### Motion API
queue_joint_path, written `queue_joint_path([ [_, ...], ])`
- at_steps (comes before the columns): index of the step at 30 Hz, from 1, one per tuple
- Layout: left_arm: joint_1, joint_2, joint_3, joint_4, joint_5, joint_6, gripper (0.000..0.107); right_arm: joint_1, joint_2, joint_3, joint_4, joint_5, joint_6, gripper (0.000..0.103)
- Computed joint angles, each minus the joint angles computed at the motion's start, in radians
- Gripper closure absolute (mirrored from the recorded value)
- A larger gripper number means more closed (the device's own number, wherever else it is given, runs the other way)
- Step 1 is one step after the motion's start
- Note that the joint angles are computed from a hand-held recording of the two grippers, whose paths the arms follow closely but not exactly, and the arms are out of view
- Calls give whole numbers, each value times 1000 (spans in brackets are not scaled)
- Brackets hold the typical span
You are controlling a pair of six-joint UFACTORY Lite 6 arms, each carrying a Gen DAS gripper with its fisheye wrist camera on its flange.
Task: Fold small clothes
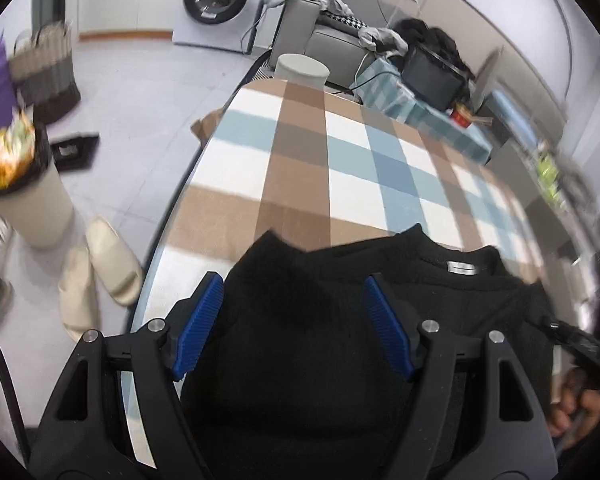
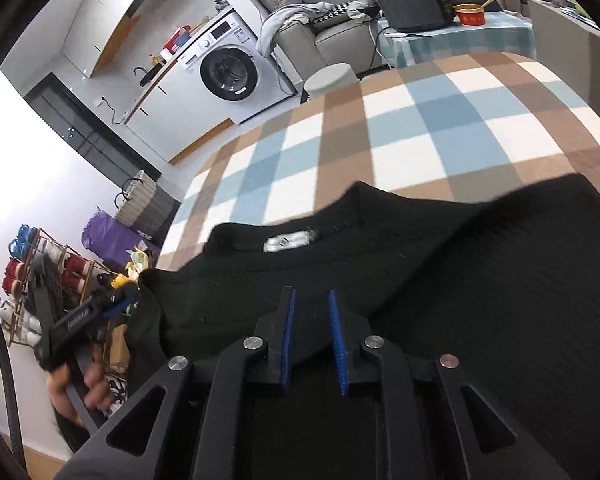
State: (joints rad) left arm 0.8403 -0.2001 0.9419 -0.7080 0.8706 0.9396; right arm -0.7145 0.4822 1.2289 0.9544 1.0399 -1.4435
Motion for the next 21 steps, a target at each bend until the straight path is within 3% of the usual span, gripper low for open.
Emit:
queue_joint_path([
  [2, -130, 34, 22, 161, -101, -171, 36, -20, 1, 1, 0, 4, -8, 78],
  [7, -239, 119, 48, 361, -215, -406, 41, -53, 23, 35, 10, 44, -16, 67],
  [9, -216, 143, 50, 297, -195, -328, 87, -61, 29, 48, 7, 54, -12, 67],
  [11, -181, 113, 20, 229, -203, -215, 97, -64, 34, 59, 1, 57, -11, 66],
  [17, 45, 92, 69, -83, -1, 115, 100, -63, 60, 81, 0, 53, -7, 66],
  [20, 79, 181, 170, -102, 48, 84, 98, -55, 60, 73, -14, 33, -2, 66],
  [21, 78, 202, 186, -99, 28, 54, 93, -57, 57, 68, -15, 31, -6, 66],
])
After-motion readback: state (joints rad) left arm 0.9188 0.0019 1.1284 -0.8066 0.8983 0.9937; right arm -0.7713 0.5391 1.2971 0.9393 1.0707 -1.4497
